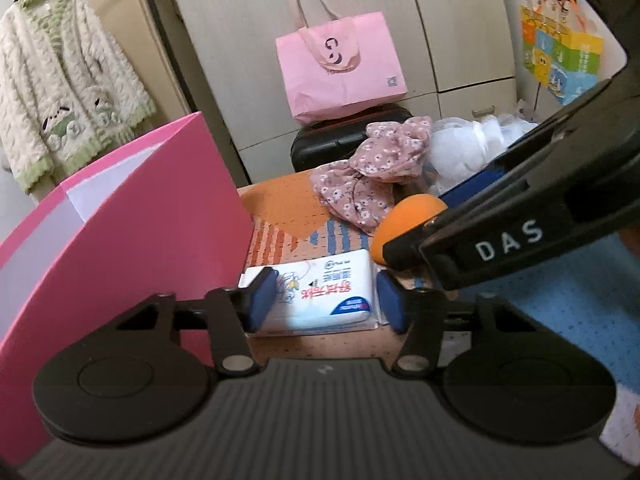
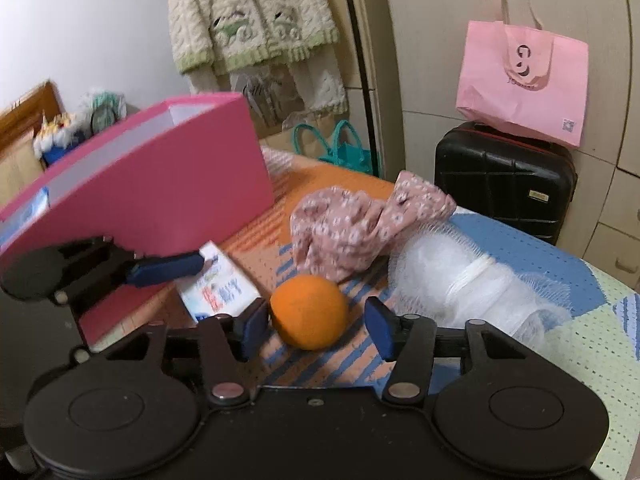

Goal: Organize soft objects
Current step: 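Close the right tool on the orange sponge while the left tool reaches the white wipes pack, then lift the orange sponge with the right tool while the left tool grasps the white wipes pack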

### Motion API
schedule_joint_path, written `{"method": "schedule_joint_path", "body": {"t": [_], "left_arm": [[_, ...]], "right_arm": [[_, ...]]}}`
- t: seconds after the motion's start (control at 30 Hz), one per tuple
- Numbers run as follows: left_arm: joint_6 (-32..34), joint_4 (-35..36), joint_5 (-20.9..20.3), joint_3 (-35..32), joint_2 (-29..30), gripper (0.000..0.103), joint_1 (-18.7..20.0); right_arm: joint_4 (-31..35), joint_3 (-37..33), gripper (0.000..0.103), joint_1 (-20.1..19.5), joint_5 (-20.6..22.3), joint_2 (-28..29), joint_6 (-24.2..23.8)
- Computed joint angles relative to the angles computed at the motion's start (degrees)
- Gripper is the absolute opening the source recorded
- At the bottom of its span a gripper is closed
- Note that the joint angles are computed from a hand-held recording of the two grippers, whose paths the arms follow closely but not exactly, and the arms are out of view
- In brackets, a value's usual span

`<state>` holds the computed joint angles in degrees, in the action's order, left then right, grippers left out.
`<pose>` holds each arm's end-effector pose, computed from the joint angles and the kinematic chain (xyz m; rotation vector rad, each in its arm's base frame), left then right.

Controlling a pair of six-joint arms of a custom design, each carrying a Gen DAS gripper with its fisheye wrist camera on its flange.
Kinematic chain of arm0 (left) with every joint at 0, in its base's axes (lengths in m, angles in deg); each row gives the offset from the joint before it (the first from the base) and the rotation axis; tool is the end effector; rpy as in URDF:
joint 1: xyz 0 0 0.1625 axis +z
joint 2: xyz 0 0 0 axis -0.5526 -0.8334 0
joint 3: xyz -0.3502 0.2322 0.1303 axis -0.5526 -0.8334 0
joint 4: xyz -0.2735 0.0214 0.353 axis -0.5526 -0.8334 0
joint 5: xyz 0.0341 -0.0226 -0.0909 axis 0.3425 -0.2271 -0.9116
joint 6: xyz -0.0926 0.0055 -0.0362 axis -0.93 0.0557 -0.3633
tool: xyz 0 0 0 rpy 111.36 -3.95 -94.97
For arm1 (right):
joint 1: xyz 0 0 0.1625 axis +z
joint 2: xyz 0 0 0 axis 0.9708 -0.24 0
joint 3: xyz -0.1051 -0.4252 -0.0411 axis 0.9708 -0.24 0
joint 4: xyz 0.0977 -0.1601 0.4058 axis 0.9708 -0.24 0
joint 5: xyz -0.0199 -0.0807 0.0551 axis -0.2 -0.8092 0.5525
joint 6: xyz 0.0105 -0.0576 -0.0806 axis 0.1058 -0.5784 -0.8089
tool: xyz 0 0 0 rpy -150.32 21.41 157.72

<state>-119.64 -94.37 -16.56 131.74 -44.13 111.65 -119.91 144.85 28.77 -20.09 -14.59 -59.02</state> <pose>0.0726 -0.6401 0.2073 0.5130 1.8338 -0.9939 0.3213 -0.7313 -0.1817 1.3227 -2.5798 0.5453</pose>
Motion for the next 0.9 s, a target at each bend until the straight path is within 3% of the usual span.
{"method": "schedule_joint_path", "body": {"t": [0.1, 0.27, 0.6, 0.73, 0.8, 0.83, 0.9], "left_arm": [[2.98, -2.51, 0.34, 1.70, -0.63, 0.038, -0.26], [1.36, -0.33, 2.43, 2.57, -1.91, 0.017, -0.32], [-8.95, 8.77, -1.06, 2.56, -4.27, 0.016, -1.66], [-13.16, 10.08, -2.23, 3.09, -4.89, 0.021, -1.89], [-15.23, 10.22, -2.77, 2.87, -4.70, 0.034, -1.93], [-15.27, 9.45, -2.94, 2.90, -4.57, 0.051, -1.94], [-14.66, 7.14, -3.20, 3.04, -4.10, 0.057, -2.01]], "right_arm": [[-1.36, 1.30, 0.044, 0.17, 0.26, -0.33, -1.23], [-5.63, 4.60, 0.043, 0.82, -0.25, -1.55, -3.85], [-10.12, 9.14, 0.044, 0.99, 0.99, -3.80, -4.97], [-9.19, 8.01, 0.044, 1.20, 0.46, -3.39, -4.97], [-9.53, 8.52, 0.044, 0.98, 1.11, -3.74, -4.28], [-9.93, 9.00, 0.044, 0.81, 1.61, -4.03, -3.85], [-11.10, 10.52, 0.044, 0.43, 2.42, -4.78, -3.33]]}}
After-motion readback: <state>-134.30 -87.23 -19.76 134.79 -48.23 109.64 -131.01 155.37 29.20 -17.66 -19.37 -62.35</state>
